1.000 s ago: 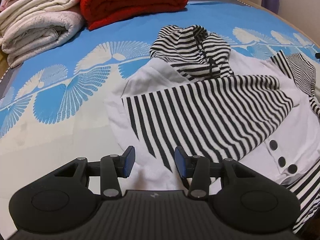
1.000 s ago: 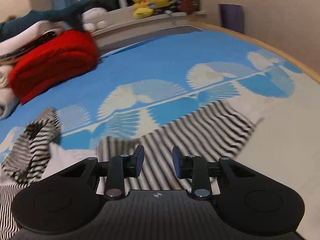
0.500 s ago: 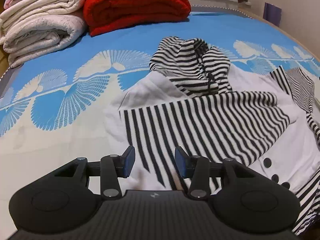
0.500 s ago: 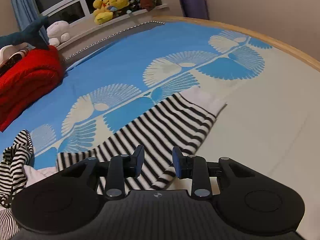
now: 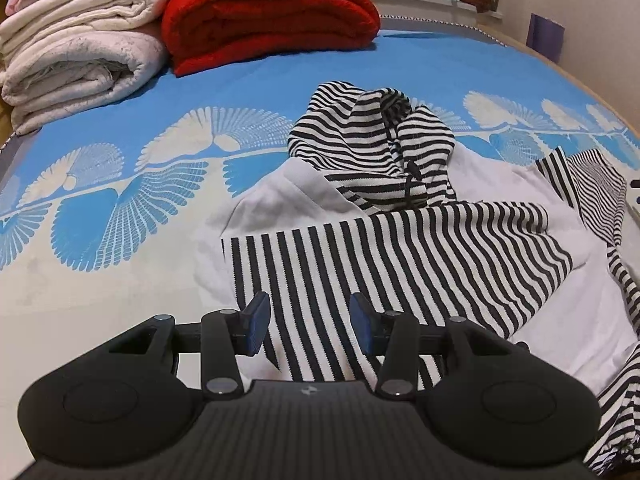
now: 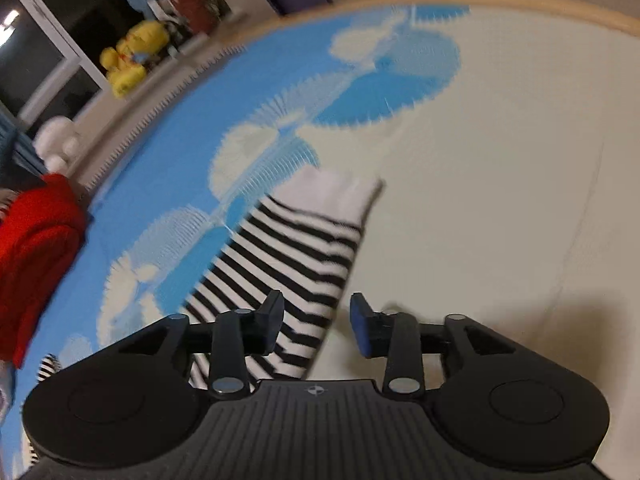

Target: Fold small clothes

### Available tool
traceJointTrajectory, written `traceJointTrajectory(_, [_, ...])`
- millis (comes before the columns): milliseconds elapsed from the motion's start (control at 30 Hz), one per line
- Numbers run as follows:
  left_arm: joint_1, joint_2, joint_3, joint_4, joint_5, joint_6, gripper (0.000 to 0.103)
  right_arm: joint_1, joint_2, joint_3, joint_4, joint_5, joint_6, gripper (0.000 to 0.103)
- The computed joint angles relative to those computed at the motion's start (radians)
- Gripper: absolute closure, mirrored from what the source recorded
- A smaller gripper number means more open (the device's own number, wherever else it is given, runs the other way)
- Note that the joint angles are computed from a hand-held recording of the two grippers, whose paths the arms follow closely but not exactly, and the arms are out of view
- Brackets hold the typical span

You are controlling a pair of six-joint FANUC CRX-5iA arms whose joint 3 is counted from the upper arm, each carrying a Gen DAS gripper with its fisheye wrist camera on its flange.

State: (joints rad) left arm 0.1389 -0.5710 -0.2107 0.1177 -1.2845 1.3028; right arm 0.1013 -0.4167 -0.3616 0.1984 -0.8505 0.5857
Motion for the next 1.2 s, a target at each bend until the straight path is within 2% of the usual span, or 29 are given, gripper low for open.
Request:
traceJointTrajectory(233, [0.001,0.002,0.008,-0.042,-0.018,0.009,0.054,0.01,0.096,-0.007,0.07,0.068,-0.094,0.063])
traceJointTrajectory(267, [0.011,-0.003,0.005,-0.039,-0.018,0.004,0.054,0.02,0.103,-0.015,0.102,0.077,-0.11,0.067])
traceJointTrajectory(300, [0.02,-0.007,0.004,-0.036,-0.02,-0.002,0.054,0.034,0.11,-0.021,0.14,0.079,-0.128,0.085])
traceJointTrajectory(333, [0.031,-0.012,0.002,-0.034,-0.021,-0.009,0.054,0.042,0.116,-0.02,0.158,0.073,-0.14,0.096])
traceJointTrajectory(400, [0.049,-0.02,-0.001,-0.031,-0.023,-0.017,0.054,0.053,0.117,-0.023,0.196,0.079,-0.206,0.098])
traceJointTrajectory(467, [0.079,-0.03,-0.006,-0.014,-0.025,-0.029,0.054,0.088,0.105,-0.046,0.325,0.088,-0.307,0.098])
traceJointTrajectory(600, [0.138,-0.055,-0.023,0.04,-0.023,-0.065,0.054,0.231,0.041,-0.084,0.621,0.139,-0.393,0.098])
traceJointTrajectory(733, [0.196,-0.084,-0.039,0.085,-0.033,-0.102,0.054,0.459,-0.041,-0.086,0.774,0.222,-0.333,0.098])
traceJointTrajectory(800, [0.235,-0.098,-0.046,0.107,-0.045,-0.116,0.054,0.603,-0.064,-0.076,0.787,0.265,-0.277,0.098])
traceJointTrajectory(867, [0.285,-0.112,-0.054,0.135,-0.06,-0.137,0.054,0.751,-0.066,-0.059,0.746,0.294,-0.212,0.098])
traceJointTrajectory(900, [0.316,-0.12,-0.059,0.152,-0.069,-0.149,0.054,0.828,-0.057,-0.04,0.687,0.297,-0.154,0.098])
traceJointTrajectory(967, [0.376,-0.133,-0.067,0.181,-0.091,-0.171,0.054,0.961,-0.013,0.042,0.444,0.265,0.035,0.093])
traceJointTrajectory(1000, [0.408,-0.139,-0.07,0.195,-0.104,-0.18,0.054,1.007,0.021,0.093,0.313,0.227,0.121,0.085])
traceJointTrajectory(1033, [0.439,-0.142,-0.071,0.208,-0.119,-0.184,0.054,1.048,0.065,0.15,0.182,0.168,0.206,0.081])
traceJointTrajectory(1100, [0.504,-0.146,-0.075,0.234,-0.153,-0.191,0.054,1.064,0.151,0.278,-0.061,-0.002,0.428,0.08])
traceJointTrajectory(1133, [0.537,-0.148,-0.078,0.248,-0.171,-0.195,0.054,1.062,0.179,0.32,-0.121,-0.072,0.496,0.08])
traceJointTrajectory(1200, [0.593,-0.149,-0.08,0.273,-0.201,-0.201,0.054,1.075,0.207,0.365,-0.141,-0.194,0.559,0.08])
